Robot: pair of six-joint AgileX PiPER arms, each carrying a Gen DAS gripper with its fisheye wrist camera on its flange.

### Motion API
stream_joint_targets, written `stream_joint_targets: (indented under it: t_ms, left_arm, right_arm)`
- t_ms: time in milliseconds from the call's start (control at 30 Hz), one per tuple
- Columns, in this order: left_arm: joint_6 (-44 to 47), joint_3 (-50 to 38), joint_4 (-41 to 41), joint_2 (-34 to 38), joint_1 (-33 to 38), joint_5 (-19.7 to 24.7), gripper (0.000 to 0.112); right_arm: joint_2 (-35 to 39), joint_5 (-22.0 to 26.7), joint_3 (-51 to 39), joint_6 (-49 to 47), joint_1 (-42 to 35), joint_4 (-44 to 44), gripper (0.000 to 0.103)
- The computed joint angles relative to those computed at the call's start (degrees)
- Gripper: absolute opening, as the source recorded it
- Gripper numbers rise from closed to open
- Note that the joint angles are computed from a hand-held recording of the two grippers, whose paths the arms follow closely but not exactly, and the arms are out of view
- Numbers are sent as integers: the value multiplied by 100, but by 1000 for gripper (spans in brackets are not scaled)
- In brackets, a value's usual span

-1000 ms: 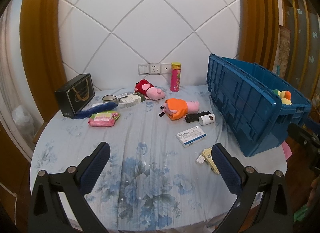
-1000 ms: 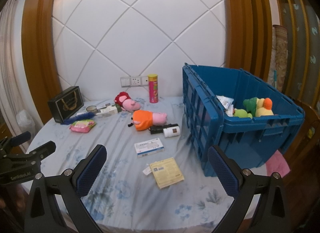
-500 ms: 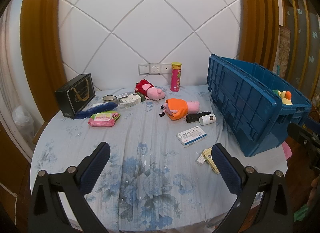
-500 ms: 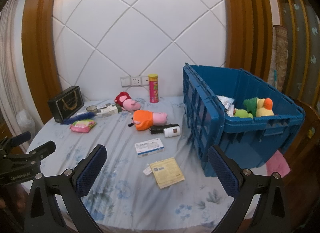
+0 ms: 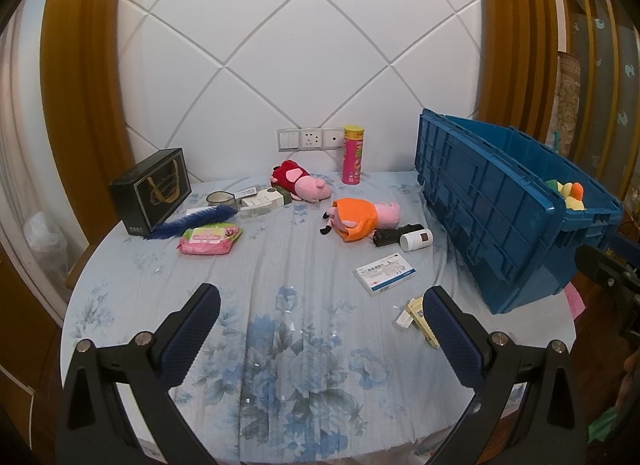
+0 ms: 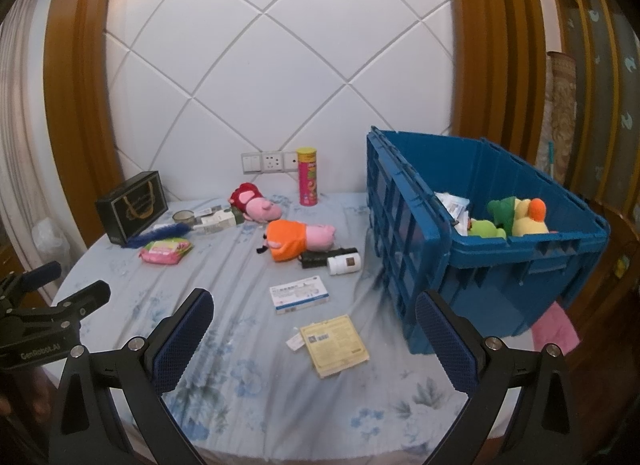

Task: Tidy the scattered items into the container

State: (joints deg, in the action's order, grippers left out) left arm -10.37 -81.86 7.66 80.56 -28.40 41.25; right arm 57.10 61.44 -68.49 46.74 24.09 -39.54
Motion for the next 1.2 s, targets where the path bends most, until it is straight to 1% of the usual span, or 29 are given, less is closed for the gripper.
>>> stream_joint_targets:
  t_ms: [267, 500, 633, 700, 800, 900, 1000, 1033, 1067, 1133, 1200]
  left_arm:
    - [344, -70, -292, 81, 249, -5, 103]
    - [722, -205, -639, 309, 490, 47, 103]
    - [884, -372, -755, 568, 533, 119, 103]
    - [895, -486, -793, 732, 535, 161, 103]
    - [814, -703, -779, 1040, 529, 218, 103]
    - [749, -1083, -834, 1463, 580, 400, 103]
    - [503, -1729, -738, 2105, 670, 667, 103]
    - [384, -1995, -663, 2352, 696, 771, 103]
    - [261, -2289, -568, 2610, 722, 893, 103]
    - [53, -2905, -414, 3123, 792, 1154, 103]
    - [-65, -3389, -443, 3544, 931, 1339, 103]
  right_arm:
    - [126, 32, -73, 38, 97, -47, 103]
    - [487, -31, -236, 48, 61, 2, 103]
    - [664, -155, -298, -61, -82, 116, 103]
    - [757, -287, -315, -245, -286, 291, 103]
    - [981, -614, -391, -720, -715, 679, 103]
    - [1223, -1214, -421, -1327, -1248, 1236, 103]
    - [1658, -1863, -578, -2113, -1757, 1941, 103]
    - [1822, -1991, -677, -2412, -1900, 2222, 103]
    - [2093, -2143, -843, -2924, -2109, 2733, 103]
    - [2635, -2183, -1221, -3861, -2446, 3679, 103]
    - [3263, -2100, -1655, -4518, -2646, 4316, 103]
